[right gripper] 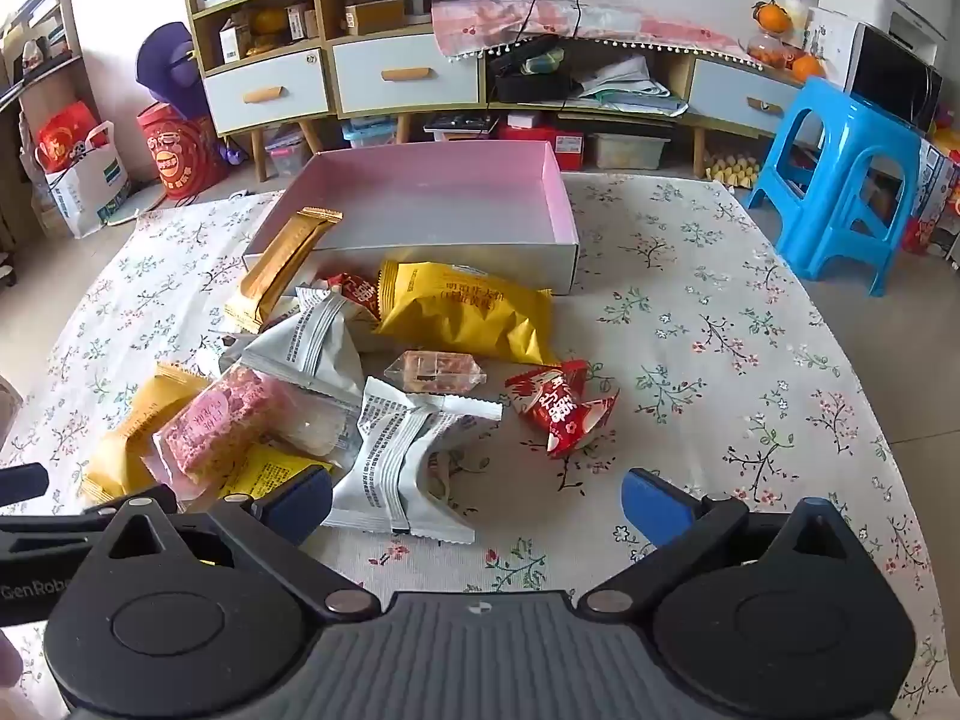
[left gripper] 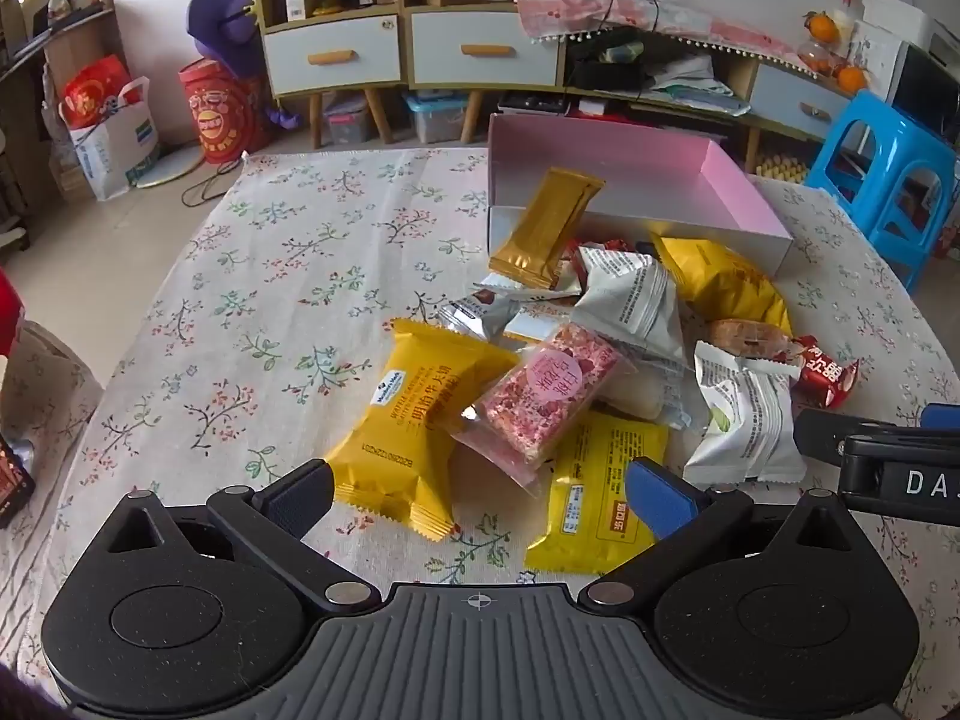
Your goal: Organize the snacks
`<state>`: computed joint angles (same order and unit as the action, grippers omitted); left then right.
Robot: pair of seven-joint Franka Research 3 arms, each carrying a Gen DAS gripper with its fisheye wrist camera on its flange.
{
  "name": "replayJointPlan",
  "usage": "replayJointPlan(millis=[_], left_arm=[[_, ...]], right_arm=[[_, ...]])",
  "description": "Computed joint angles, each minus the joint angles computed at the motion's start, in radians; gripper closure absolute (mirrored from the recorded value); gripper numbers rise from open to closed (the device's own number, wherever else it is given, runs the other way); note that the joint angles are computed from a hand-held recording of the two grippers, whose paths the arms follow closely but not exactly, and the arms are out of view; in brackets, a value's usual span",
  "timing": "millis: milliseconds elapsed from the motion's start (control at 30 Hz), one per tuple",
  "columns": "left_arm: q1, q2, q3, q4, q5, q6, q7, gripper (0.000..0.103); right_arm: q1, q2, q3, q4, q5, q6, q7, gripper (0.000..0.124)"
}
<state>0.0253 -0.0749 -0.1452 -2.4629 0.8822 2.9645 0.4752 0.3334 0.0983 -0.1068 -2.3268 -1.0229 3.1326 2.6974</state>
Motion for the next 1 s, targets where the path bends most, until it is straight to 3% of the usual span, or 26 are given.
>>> replayJointPlan(millis=[233, 300, 367, 1000], left_arm=[[-0.009, -0.007, 0.005, -0.006, -0.076, -0.004, 0.058, 0.0], [0.0, -0.003, 0.0, -0.01, -0.044, 0.01, 0.031, 0.0], [0.0, 0.0, 0.0, -0.011, -0.047, 0.011, 0.031, 0.0], [-0.004, 0.004, 0.001, -0.013, -0.059, 0.017, 0.038, 0.0]], right_arm=[[0.006, 0.019, 0.0, 0.02, -0.009, -0.012, 0.008, 0.03], [0.014, 0.003, -0.017, 0.008, -0.054, -0.003, 0.051, 0.03], [-0.004, 0.002, 0.007, 0.004, 0.004, -0.012, -0.007, 0.03], [-0.005, 0.002, 0.008, 0.003, -0.02, -0.013, 0.021, 0.03]])
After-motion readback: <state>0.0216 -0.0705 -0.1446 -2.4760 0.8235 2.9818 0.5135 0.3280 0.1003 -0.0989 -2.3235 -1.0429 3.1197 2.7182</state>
